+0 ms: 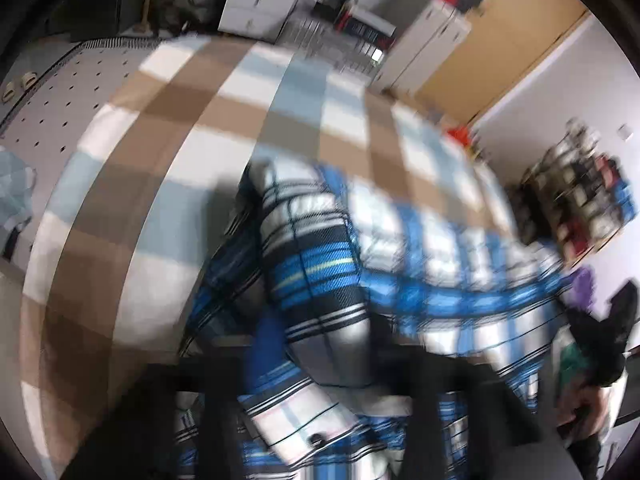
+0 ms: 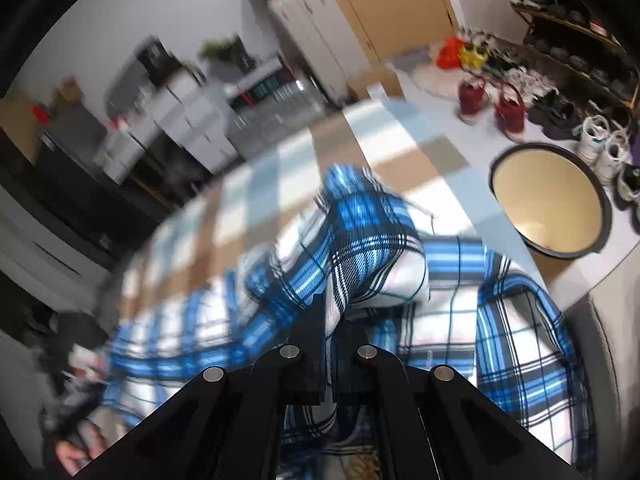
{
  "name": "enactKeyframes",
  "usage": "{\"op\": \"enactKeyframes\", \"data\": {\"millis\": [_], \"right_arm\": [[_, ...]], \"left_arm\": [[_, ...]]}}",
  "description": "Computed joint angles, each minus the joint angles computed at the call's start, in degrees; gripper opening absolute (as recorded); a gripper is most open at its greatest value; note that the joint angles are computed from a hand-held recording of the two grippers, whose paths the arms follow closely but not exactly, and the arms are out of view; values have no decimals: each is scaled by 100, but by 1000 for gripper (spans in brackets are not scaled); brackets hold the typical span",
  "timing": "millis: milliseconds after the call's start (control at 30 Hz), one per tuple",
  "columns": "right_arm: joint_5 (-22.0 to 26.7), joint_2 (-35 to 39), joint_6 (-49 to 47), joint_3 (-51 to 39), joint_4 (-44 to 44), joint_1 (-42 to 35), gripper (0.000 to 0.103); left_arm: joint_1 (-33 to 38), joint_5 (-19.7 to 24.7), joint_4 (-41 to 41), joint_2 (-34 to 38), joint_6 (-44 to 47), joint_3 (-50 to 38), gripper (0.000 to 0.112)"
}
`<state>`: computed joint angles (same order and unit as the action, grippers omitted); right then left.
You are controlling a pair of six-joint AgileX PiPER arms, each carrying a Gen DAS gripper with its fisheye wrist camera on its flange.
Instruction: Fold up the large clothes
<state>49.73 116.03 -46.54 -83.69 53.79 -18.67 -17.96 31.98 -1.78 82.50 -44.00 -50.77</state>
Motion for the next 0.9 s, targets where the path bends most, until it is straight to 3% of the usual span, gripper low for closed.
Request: {"op": "enactKeyframes", "data": {"millis": [100, 167, 267, 367, 467, 533, 567, 633, 700, 767, 800, 867, 900], "right_arm": [[124, 26, -233, 206, 318, -254, 1], [-153, 116, -44, 288, -106, -197, 1], [-501, 404, 718, 199, -1005, -43, 5], [-575, 493, 1237, 19, -1607, -11, 25], [-470, 242, 1697, -49, -2396, 45, 30], [-555, -171, 1726, 89, -2631, 74, 31], [-633, -460, 1581, 180, -2616, 112, 31], [-476, -715, 1289, 59, -2447, 224, 43], [-428, -810, 1138, -149, -2436, 495, 64], [-344, -660, 1303, -547, -2861, 937, 65], [-265, -464, 1406, -823, -3078, 1190, 65], [-141, -47, 1752, -1314, -3635, 1609, 65], [-165, 192, 1947, -1531, -3961, 1803, 65]], "left_arm": [[0, 197, -72, -133, 96, 219, 7], [27, 318, -177, -164, 227, 262, 7], [-216, 494, 338, -233, -236, 319, 14], [-42, 510, 213, -273, 57, 401, 17], [23, 870, 259, -548, -52, 400, 18], [-374, 1424, 1152, -780, -985, 255, 18], [-682, 1992, 1725, -870, -1558, 64, 18], [-1342, 3115, 2871, -1014, -2564, -247, 19], [-2049, 3528, 3652, -1338, -3405, -262, 21], [-2062, 3024, 3632, -1691, -3505, -266, 40], [-1988, 2455, 3550, -1829, -3515, -122, 59], [-1715, 1417, 3057, -1691, -3005, -25, 63], [-1696, 1181, 2883, -1456, -2722, -59, 63]]}}
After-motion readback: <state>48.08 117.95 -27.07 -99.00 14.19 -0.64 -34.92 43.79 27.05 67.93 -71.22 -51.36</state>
